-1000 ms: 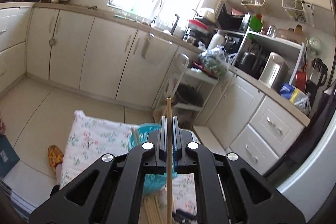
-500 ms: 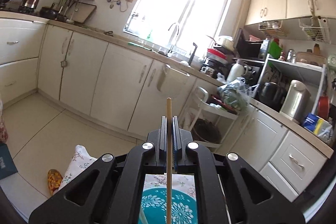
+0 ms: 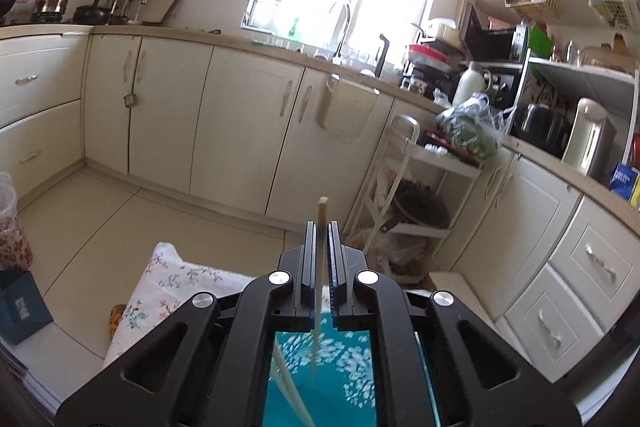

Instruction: Organize utensils

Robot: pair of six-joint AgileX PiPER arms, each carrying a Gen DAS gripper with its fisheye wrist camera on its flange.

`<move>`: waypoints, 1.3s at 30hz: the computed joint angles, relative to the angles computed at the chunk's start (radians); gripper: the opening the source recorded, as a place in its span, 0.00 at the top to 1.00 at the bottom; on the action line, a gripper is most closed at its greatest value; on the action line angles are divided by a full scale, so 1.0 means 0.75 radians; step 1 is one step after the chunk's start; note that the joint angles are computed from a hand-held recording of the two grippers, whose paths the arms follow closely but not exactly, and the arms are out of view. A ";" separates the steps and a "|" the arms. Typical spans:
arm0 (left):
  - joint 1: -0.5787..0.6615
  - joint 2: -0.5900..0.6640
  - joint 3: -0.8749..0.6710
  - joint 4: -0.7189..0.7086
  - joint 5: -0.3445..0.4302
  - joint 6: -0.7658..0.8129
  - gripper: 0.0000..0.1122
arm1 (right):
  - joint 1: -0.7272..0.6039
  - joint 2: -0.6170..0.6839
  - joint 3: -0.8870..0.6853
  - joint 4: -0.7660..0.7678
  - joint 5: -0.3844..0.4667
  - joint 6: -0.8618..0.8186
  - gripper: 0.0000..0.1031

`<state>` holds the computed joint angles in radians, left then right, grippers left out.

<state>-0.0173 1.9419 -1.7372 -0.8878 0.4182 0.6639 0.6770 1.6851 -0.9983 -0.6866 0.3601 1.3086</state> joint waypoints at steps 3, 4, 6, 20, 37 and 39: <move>0.012 -0.025 0.044 0.072 0.029 -0.028 0.90 | -0.001 0.000 0.001 -0.001 0.000 -0.001 0.78; 0.023 -0.050 0.080 0.066 0.028 -0.011 0.81 | 0.000 0.000 0.000 0.000 -0.001 0.001 0.78; 0.056 -0.127 0.188 -0.010 0.002 0.083 0.62 | -0.006 -0.001 0.006 0.003 -0.012 -0.002 0.78; 0.444 -0.316 0.832 -0.542 0.004 0.840 0.31 | 0.009 0.032 -0.065 0.046 0.086 -0.016 0.80; 0.324 -0.194 0.821 -0.190 -0.093 0.596 0.22 | 0.047 0.130 -0.283 0.245 0.388 -0.424 0.89; 0.313 -0.190 0.815 -0.136 -0.099 0.547 0.20 | 0.021 0.092 -0.223 0.272 0.316 -0.384 0.93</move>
